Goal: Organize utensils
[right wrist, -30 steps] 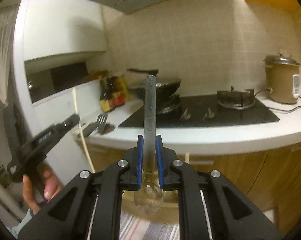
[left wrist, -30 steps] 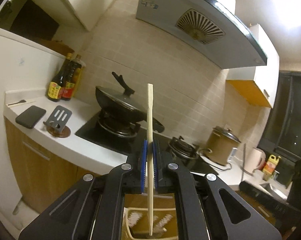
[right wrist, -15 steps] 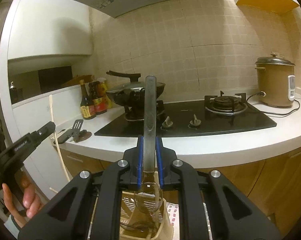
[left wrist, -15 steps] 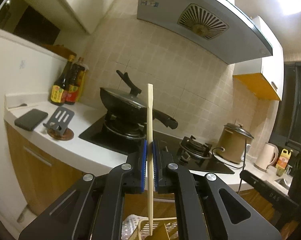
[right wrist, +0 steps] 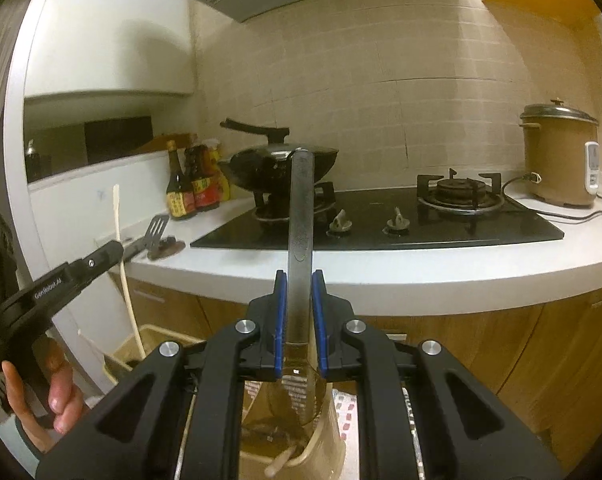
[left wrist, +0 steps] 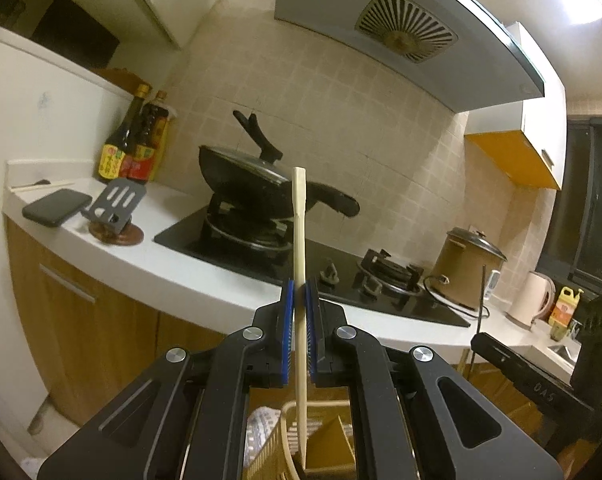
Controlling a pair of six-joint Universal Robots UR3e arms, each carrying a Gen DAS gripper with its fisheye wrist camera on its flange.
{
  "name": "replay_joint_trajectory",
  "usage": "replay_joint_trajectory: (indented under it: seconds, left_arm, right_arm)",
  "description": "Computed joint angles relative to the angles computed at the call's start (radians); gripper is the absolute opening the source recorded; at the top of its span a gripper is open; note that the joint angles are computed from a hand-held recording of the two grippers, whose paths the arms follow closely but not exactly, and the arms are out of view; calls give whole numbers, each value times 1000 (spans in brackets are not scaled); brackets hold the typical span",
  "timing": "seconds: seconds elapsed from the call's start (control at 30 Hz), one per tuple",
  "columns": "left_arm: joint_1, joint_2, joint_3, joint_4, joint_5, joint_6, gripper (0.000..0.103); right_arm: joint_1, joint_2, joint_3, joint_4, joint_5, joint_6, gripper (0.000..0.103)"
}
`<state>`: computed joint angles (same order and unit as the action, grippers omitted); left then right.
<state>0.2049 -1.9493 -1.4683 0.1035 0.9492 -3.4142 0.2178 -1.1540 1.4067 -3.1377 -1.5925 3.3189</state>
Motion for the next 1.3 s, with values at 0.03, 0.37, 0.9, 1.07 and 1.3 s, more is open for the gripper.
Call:
replay_joint_trajectory:
  seconds: [0.03,0.37,0.9,1.07,1.3]
  left_arm:
    - [6,6,-16,5,-11,4,4]
    - [85,177,-211,-25,-128,102,48]
    - [362,822,-685,-344,-301,319,79]
    - [355,1011,-812,-393,-235,350,84]
    - [-76,827,-957,109,340,257,87]
  right_arm:
    - [4,-8,13,-1,-3,-7,11]
    - [-1,-196,235,21,39,-3,38]
    - [188,-472,533,-12,-87,114,67]
    - [323,-444,582,-73,-265,163,69]
    - [541,-237,566,-327,-706,146,85]
